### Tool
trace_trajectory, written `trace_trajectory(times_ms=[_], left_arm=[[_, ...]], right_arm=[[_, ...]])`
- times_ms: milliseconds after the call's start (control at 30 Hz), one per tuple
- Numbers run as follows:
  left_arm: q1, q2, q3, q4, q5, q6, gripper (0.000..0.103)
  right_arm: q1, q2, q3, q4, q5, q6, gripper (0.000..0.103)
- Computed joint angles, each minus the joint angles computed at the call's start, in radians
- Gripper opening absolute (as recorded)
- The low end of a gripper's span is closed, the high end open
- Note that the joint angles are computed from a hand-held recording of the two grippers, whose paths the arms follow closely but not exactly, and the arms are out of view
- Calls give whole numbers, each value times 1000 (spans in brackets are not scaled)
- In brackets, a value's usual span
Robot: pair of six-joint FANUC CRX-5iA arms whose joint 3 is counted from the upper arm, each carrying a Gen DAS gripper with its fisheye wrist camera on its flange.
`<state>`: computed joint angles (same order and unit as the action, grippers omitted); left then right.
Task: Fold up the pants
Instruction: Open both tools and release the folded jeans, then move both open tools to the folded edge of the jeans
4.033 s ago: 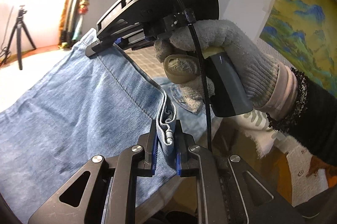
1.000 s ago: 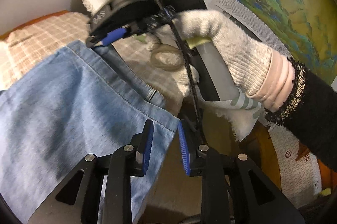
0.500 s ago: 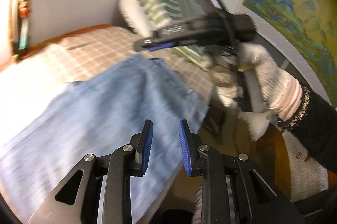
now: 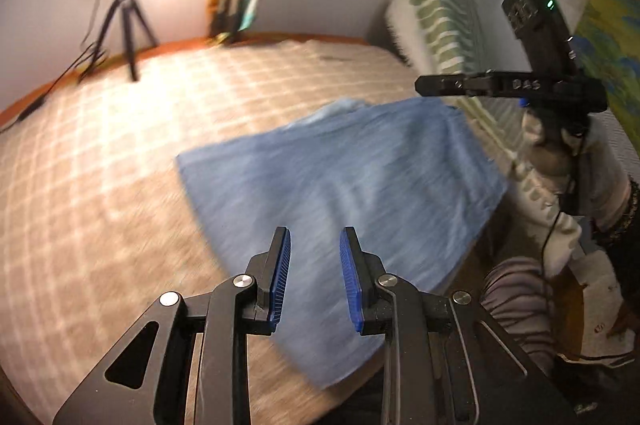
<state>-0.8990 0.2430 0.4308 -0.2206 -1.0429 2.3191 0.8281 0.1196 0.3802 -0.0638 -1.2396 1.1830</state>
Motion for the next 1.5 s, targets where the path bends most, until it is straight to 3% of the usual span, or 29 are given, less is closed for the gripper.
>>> trace_trajectory(times_ms=[133,300,433,900,1167,1267,1500], left_arm=[[-24,-8,-41,-38,6,83,24],[-54,-16,-100,-63,30,198,24],[-83,-11,-113,-101,9,250,24],[-128,-47,-131,-181,-67,311,24],[-140,-55,-132,-193,-67,317,25],[-142,-66,-144,-195,-59,327,31],[-137,-114,-208,-185,-1,378,40]], right_arm=[[62,35,11,-15,5,22,36],[123,105,46,-40,-33,86,25],[161,163,81,-58,-64,109,25],[173,295,184,-83,-128,85,27],[164,402,395,-97,-278,55,44],[175,468,504,-89,-360,53,49],[208,649,778,-51,-567,30,52]])
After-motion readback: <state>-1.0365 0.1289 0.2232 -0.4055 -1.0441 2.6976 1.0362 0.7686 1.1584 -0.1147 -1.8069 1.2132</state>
